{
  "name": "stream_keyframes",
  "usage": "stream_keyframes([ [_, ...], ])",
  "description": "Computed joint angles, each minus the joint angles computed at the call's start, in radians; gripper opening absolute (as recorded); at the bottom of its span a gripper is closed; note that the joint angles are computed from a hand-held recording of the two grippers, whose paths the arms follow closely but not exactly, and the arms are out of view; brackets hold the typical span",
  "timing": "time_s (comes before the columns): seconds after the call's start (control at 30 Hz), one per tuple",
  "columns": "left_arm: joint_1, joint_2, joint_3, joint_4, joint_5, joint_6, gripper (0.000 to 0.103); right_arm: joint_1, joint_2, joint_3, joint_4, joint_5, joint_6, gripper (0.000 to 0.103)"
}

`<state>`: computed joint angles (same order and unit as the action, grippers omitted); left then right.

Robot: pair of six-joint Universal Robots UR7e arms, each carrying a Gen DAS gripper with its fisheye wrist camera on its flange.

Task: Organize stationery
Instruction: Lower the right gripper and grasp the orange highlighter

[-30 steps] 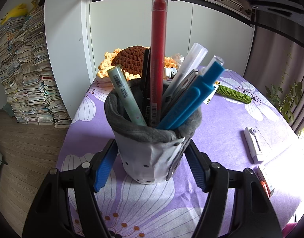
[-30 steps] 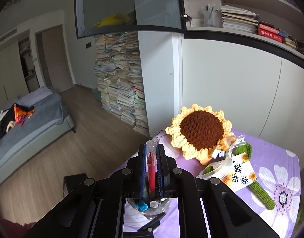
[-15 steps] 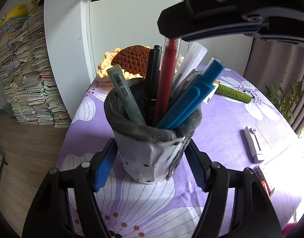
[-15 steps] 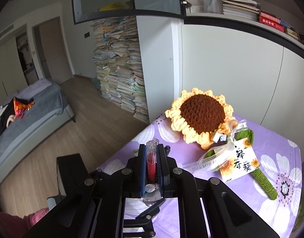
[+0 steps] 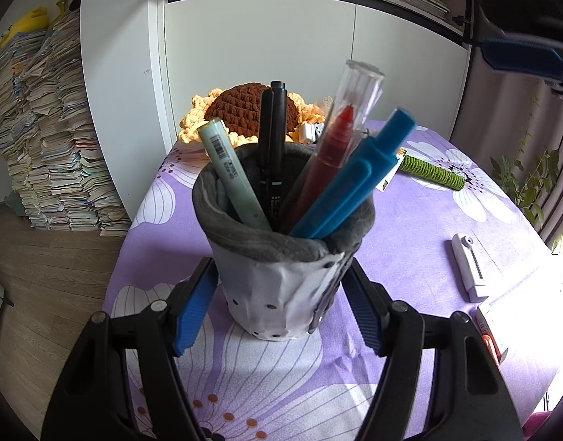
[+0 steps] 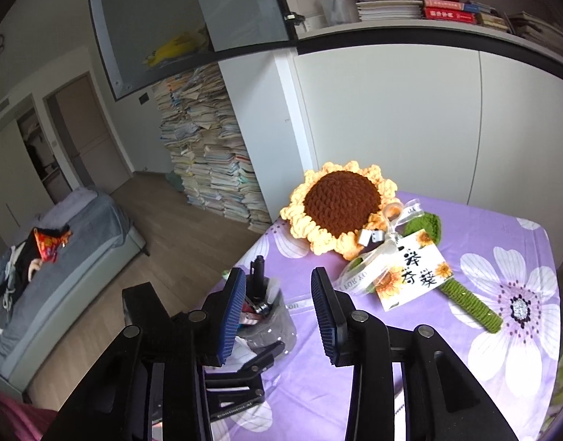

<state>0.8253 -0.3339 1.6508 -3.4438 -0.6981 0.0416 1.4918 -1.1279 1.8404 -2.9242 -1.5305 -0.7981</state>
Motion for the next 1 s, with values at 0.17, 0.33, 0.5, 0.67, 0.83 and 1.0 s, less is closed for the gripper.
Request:
stream_keyframes([
  [0.17,0.000,0.003,-0.003,0.002,0.001,-0.001,0.069,-0.033,-0.031,0.029,0.050,-0.108,0.010,0.037],
  [0.33,0.002,0.004,-0.007,0.013,0.000,-0.008,0.069,-0.085,-0.049,0.068,0.092,-0.189,0.012,0.037],
  [0.5,0.004,0.007,-0.012,0.023,0.001,-0.012,0.069,-0.124,-0.068,0.104,0.164,-0.217,0.015,0.037],
  [0.67,0.003,0.007,-0.014,0.026,0.002,-0.013,0.069,-0.134,-0.070,0.136,0.200,-0.268,0.008,0.037],
  [0.83,0.003,0.007,-0.014,0.026,0.001,-0.013,0.069,-0.135,-0.068,0.149,0.222,-0.275,0.014,0.037],
  [1.0,0.003,0.007,-0.014,0.026,0.001,-0.013,0.069,-0.132,-0.036,0.129,0.220,-0.335,0.074,0.037],
])
